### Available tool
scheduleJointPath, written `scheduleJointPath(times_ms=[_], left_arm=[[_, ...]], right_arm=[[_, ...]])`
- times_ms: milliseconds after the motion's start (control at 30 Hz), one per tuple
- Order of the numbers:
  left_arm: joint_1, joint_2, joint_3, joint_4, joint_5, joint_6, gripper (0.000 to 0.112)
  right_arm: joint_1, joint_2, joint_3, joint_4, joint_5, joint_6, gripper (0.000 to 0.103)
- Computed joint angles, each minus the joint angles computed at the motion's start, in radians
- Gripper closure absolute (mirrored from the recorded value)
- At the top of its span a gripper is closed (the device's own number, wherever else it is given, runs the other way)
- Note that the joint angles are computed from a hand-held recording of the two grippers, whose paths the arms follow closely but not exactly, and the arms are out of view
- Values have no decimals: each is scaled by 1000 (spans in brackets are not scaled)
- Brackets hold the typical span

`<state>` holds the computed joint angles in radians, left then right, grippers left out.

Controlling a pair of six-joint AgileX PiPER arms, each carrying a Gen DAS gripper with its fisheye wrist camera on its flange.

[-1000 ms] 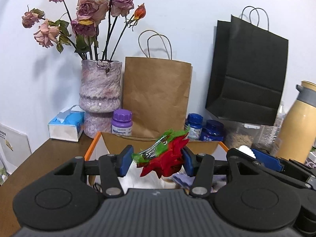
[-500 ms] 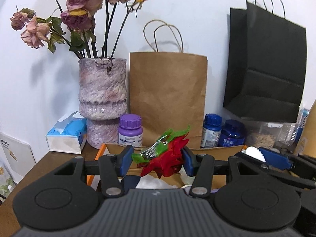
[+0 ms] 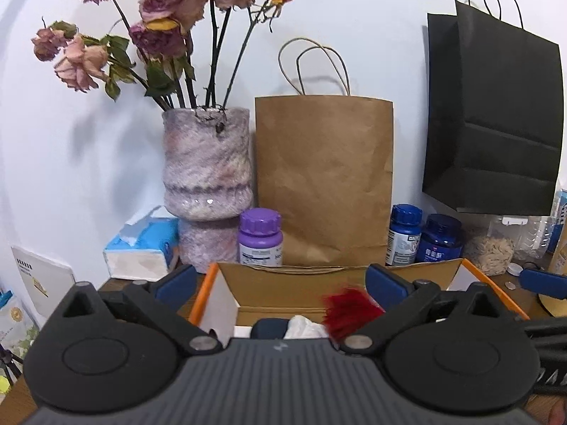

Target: Flip cup upright

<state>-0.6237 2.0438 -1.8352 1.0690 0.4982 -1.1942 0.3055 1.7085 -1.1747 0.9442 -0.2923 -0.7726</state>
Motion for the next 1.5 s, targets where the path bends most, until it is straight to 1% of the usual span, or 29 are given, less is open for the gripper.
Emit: scheduleJointPath(times_ms=[133, 333, 433, 533, 767, 1100, 1333, 1500], left_arm=[[3, -10, 13, 5, 0, -10, 9], [-5, -50, 68, 64, -6, -78, 9], [-18, -88, 118, 121, -3, -134, 9], [-27, -142, 192, 182, -17, -198, 9], [-49, -276, 351, 268, -32, -291, 9], [-95, -443, 537, 259, -22, -275, 9], [-137, -559, 677, 217, 7, -241, 9], [-181, -647, 784, 192, 54, -268, 9]], right_arm=[[-9, -12, 1, 6, 22, 8, 0], [2, -30, 10, 66, 17, -68, 0], [14, -50, 25, 97, 4, -109, 0], [30, -82, 53, 120, -17, -143, 0], [81, -182, 145, 223, -79, -249, 0], [183, -380, 310, 418, -174, -439, 0], [242, -501, 401, 584, -188, -573, 0], [343, -573, 470, 694, -267, -635, 0]])
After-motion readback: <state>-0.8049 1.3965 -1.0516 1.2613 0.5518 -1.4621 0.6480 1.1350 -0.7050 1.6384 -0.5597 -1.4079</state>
